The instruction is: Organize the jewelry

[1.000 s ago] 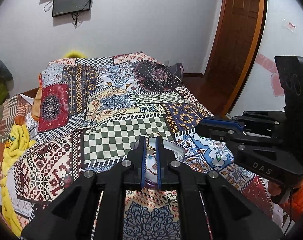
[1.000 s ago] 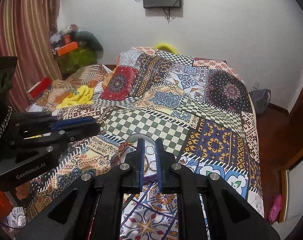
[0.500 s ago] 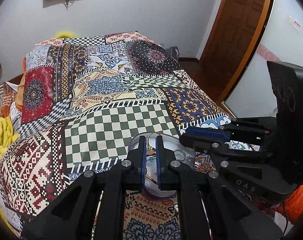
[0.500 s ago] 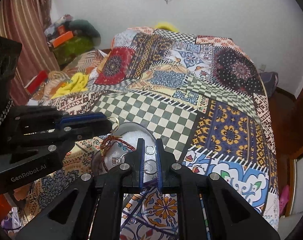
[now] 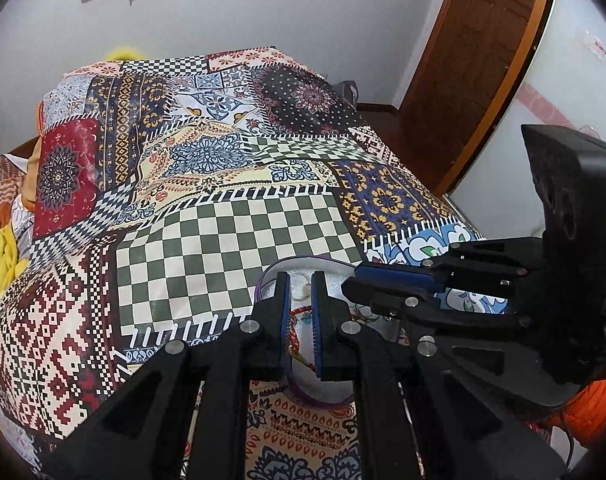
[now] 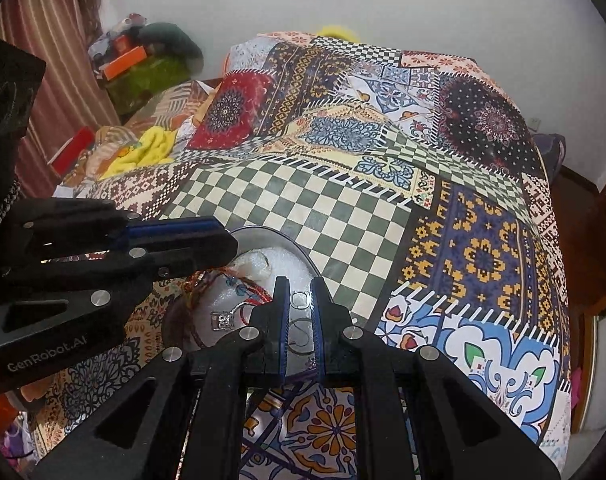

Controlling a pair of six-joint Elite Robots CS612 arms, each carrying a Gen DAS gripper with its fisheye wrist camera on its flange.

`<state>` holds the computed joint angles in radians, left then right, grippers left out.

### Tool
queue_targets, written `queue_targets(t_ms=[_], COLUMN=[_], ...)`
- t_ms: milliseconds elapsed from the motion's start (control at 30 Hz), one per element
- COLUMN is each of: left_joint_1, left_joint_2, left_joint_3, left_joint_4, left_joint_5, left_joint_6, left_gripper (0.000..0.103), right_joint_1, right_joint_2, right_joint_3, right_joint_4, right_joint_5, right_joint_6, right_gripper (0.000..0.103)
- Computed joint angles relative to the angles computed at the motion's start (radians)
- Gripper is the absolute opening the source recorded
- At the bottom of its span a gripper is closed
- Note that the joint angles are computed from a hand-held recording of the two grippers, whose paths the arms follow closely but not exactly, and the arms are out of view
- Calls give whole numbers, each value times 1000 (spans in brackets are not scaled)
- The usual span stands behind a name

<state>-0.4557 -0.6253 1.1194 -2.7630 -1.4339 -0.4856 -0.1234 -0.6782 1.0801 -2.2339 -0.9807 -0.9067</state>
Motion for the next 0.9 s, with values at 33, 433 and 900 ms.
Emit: queue_targets(t_ms=[33,433,900], left_joint_1=[0,-20,-78], left_joint_2=[-1,-57,-168], left_joint_3=[1,73,216], left_joint_4=[1,-46,-208], left_joint_5=[1,102,310], left_joint_6=[1,-5,4], left_gripper=[7,7,8], right_joint_1=[0,2,-37], right_joint_2=[-1,-30,-140], right_joint_3=[1,42,192], right_joint_4=[3,-22,-285], right_joint_5=[1,-3,105], right_joint_6=[-3,-56,28], right_gripper=[9,22,32])
